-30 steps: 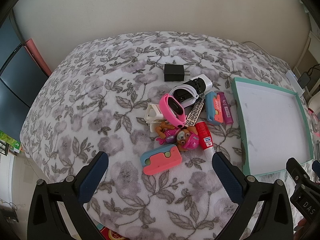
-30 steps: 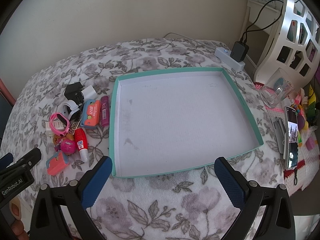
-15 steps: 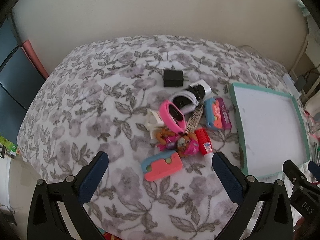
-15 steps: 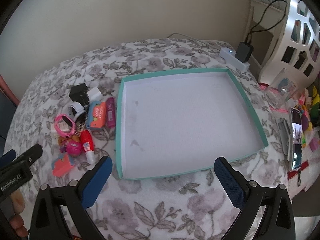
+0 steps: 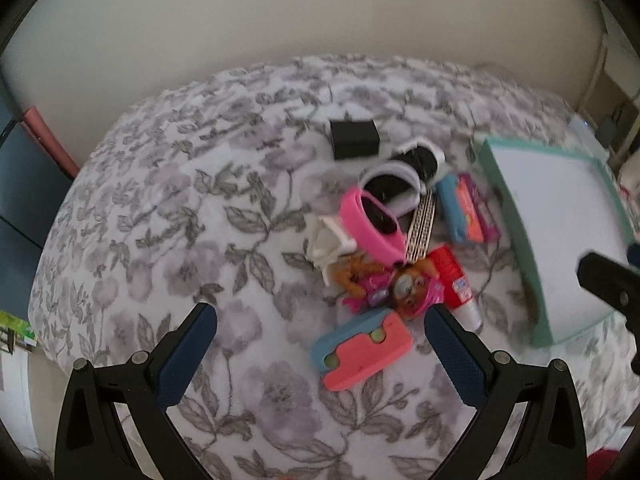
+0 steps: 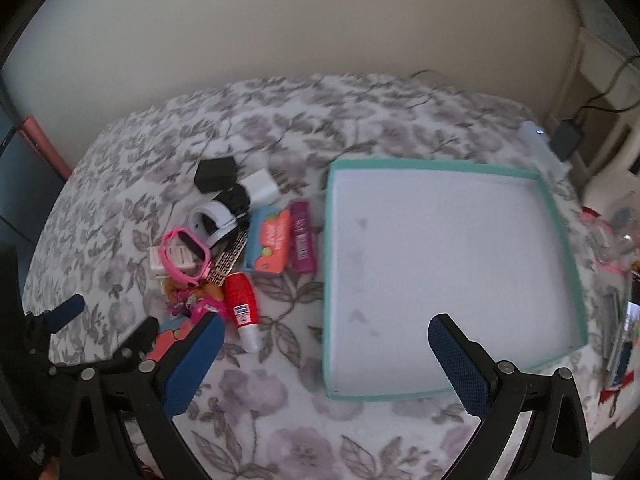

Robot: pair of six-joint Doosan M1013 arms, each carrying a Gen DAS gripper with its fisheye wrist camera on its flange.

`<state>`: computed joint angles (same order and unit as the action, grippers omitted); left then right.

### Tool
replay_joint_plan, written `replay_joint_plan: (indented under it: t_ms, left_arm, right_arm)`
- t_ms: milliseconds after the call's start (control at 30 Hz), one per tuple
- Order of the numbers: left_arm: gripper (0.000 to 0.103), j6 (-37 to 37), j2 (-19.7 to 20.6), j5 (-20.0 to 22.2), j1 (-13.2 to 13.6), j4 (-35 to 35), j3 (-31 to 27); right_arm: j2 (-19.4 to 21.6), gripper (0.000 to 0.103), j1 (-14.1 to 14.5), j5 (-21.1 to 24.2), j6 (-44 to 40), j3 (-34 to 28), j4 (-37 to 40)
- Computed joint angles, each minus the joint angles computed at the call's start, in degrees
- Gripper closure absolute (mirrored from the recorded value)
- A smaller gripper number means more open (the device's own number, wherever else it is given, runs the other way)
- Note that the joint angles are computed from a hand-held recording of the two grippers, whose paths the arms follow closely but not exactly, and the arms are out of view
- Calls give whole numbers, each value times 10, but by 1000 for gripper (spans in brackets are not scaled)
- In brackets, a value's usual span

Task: Organize rigid objects
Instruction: 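Grasp the red roll-on bottle with the right gripper while the left grasps the pink-blue block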

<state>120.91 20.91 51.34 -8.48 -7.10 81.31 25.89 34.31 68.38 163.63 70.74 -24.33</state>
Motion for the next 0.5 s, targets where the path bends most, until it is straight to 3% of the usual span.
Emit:
replay_joint_plan:
  t_ms: [233, 433, 500]
  left_arm:
    - [0, 38, 12, 24, 2, -3, 4]
    - [1, 81, 11, 29, -3, -11, 15]
    - [7, 91, 11, 34, -4, -14, 17]
  right_arm:
    - [22, 6, -12, -23, -48, -17, 42]
    - [46, 20, -19, -16, -92, -38, 77]
    - [51, 25, -21, -20, -103, -40, 91]
